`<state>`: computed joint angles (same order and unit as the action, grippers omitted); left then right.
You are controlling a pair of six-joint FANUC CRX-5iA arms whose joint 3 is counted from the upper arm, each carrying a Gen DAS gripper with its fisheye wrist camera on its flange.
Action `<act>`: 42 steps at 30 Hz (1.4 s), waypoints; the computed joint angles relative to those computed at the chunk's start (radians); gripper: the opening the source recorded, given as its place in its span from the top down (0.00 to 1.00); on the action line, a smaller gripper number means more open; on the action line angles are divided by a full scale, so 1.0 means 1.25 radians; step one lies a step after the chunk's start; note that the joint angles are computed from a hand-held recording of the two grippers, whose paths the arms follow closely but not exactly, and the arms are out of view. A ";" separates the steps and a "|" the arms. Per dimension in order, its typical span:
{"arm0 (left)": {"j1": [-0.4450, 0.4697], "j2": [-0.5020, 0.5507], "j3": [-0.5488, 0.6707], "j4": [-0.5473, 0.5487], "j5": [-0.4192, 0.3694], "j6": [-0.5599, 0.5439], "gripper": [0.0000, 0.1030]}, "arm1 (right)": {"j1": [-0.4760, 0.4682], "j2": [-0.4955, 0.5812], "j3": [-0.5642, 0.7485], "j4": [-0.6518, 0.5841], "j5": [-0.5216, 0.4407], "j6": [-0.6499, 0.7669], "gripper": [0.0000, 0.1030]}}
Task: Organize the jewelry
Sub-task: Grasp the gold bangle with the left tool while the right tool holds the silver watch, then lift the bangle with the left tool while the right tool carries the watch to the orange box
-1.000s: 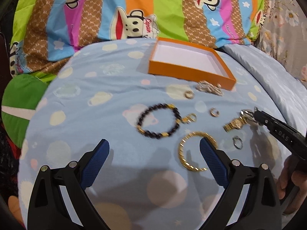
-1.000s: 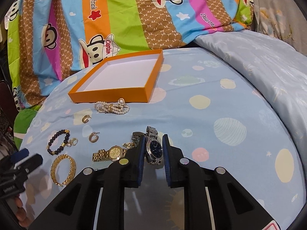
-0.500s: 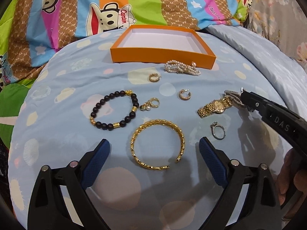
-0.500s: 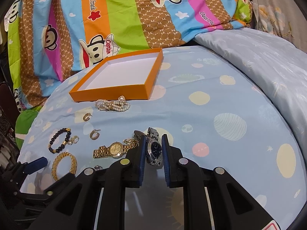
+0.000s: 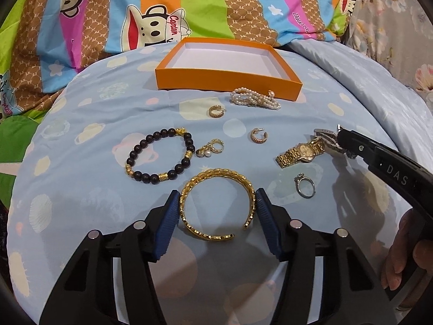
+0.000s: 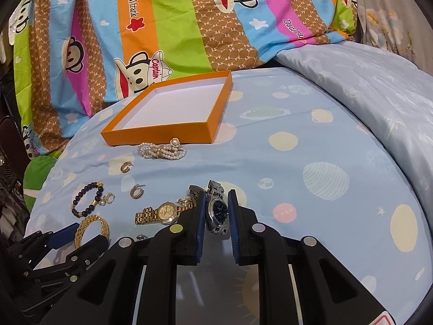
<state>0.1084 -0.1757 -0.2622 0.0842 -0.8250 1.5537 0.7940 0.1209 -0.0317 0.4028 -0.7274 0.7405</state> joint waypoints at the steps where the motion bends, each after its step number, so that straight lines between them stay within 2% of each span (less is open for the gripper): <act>1: 0.002 -0.003 -0.002 0.005 0.001 -0.004 0.47 | 0.000 -0.001 0.000 0.001 0.002 0.000 0.86; 3: 0.007 -0.011 -0.006 0.016 0.003 -0.018 0.47 | 0.002 -0.007 -0.004 0.008 0.007 -0.002 0.86; 5: 0.012 -0.020 -0.007 0.024 0.003 -0.032 0.47 | 0.005 -0.010 -0.003 0.018 0.008 -0.003 0.92; 9: 0.031 -0.027 0.003 0.040 -0.003 -0.065 0.47 | 0.007 -0.002 0.013 0.030 0.001 0.016 0.92; 17: 0.056 -0.027 0.000 0.057 0.001 -0.072 0.47 | -0.003 0.015 0.050 -0.077 -0.041 0.098 0.91; 21: 0.060 -0.026 -0.011 0.074 -0.002 -0.086 0.47 | 0.005 -0.009 0.018 -0.062 -0.037 0.074 0.72; 23: 0.061 -0.025 -0.016 0.079 -0.003 -0.089 0.47 | 0.004 -0.020 0.010 -0.077 -0.038 0.077 0.66; 25: 0.060 -0.024 -0.019 0.081 -0.002 -0.089 0.47 | 0.002 -0.022 0.012 -0.101 -0.042 0.092 0.55; 27: 0.058 -0.024 -0.022 0.081 0.000 -0.089 0.47 | 0.001 -0.018 0.019 -0.117 -0.049 0.110 0.54; 33: 0.051 -0.022 -0.023 0.075 0.001 -0.084 0.46 | 0.013 0.022 0.056 -0.101 -0.077 0.142 0.54; 35: 0.050 -0.020 -0.022 0.072 -0.001 -0.083 0.46 | 0.011 0.036 0.073 -0.107 -0.091 0.155 0.62; 37: 0.050 -0.020 -0.024 0.072 -0.002 -0.083 0.47 | 0.012 0.041 0.075 -0.100 -0.097 0.151 0.77; 39: 0.051 -0.021 -0.026 0.075 -0.001 -0.087 0.47 | 0.009 0.037 0.073 -0.108 -0.093 0.153 0.82; 42: 0.049 -0.021 -0.026 0.078 0.000 -0.094 0.47 | 0.010 0.030 0.063 -0.099 -0.087 0.139 0.82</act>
